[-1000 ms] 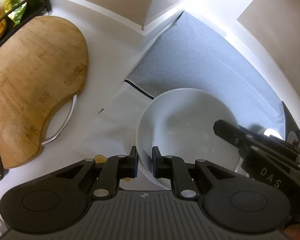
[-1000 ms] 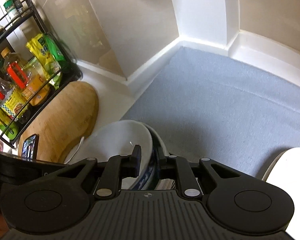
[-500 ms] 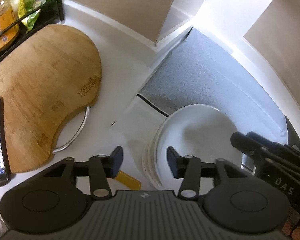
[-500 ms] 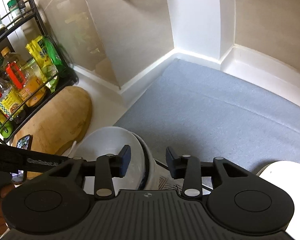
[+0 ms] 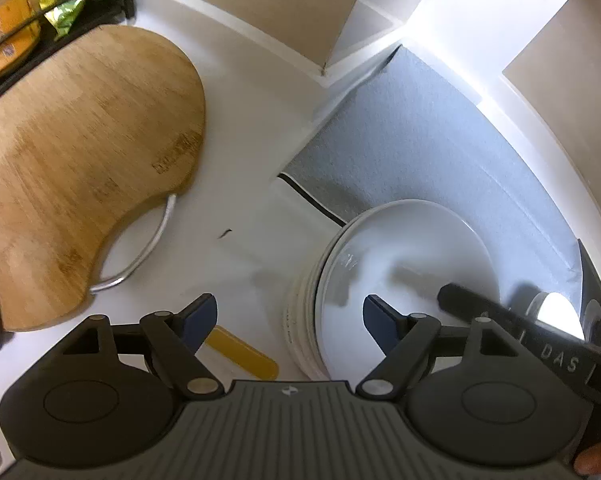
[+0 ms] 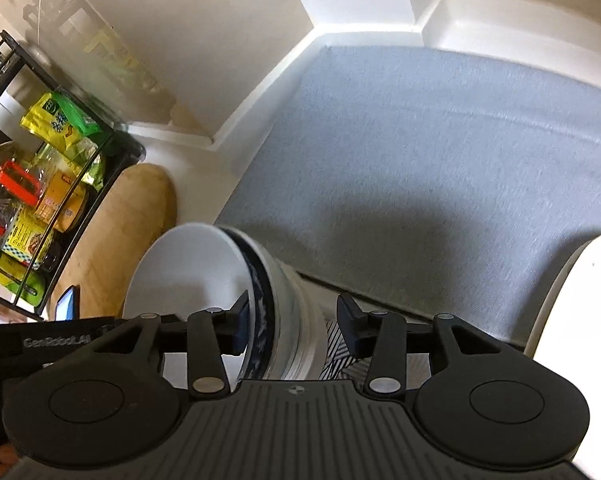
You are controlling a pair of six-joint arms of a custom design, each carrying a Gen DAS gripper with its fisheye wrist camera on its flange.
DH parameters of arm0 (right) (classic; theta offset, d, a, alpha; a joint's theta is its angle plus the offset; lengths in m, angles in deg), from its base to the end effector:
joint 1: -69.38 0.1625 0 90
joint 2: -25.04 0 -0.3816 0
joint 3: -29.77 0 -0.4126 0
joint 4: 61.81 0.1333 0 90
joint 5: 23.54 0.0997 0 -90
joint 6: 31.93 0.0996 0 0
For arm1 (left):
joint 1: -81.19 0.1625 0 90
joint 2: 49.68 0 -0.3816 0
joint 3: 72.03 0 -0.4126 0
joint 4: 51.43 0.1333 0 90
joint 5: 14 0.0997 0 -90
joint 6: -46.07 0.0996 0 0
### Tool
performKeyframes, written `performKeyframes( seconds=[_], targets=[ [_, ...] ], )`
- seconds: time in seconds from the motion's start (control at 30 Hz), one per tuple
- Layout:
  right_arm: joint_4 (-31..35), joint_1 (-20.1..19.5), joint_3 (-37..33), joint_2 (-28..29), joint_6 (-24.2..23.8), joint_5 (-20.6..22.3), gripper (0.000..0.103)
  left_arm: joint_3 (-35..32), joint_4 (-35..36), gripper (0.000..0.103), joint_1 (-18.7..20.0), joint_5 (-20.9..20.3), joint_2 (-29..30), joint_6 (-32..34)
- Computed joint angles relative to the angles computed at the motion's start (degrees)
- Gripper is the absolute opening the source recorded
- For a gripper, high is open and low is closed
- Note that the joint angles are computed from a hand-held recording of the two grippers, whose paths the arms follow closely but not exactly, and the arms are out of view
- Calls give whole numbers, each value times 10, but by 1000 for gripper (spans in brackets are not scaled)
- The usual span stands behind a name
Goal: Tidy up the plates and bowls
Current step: 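Lower the blue-patterned bowl into the teal bowl and open both grippers, then bring both open grippers to the rim of the bowl stack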
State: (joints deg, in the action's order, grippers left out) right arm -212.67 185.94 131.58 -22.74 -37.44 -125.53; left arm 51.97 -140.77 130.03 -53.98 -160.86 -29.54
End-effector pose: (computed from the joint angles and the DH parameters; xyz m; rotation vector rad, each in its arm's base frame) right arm 0.3732 -0.4947 0.0263 0.7968 -2.8394 0.2296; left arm -0.0702 -0.3988 0.3413 -0.5786 2.3086 -0.7969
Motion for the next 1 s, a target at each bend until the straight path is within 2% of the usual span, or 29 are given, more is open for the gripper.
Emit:
performKeyframes(
  seconds=[0.27, 0.47, 0.63, 0.7, 1.0],
  targets=[
    [38, -4, -9, 3, 13, -2, 61, 15, -63, 85, 23, -17, 3, 36],
    [62, -6, -19, 12, 25, -7, 64, 19, -100, 85, 43, -30, 8, 66],
    [72, -7, -26, 20, 31, -7, 68, 17, -115, 95, 56, -26, 18, 77],
    [80, -7, -31, 24, 33, -11, 68, 16, -126, 96, 62, -28, 19, 91],
    [98, -11, -43, 34, 40, 1, 75, 26, -220, 97, 93, -66, 23, 158]
  ],
)
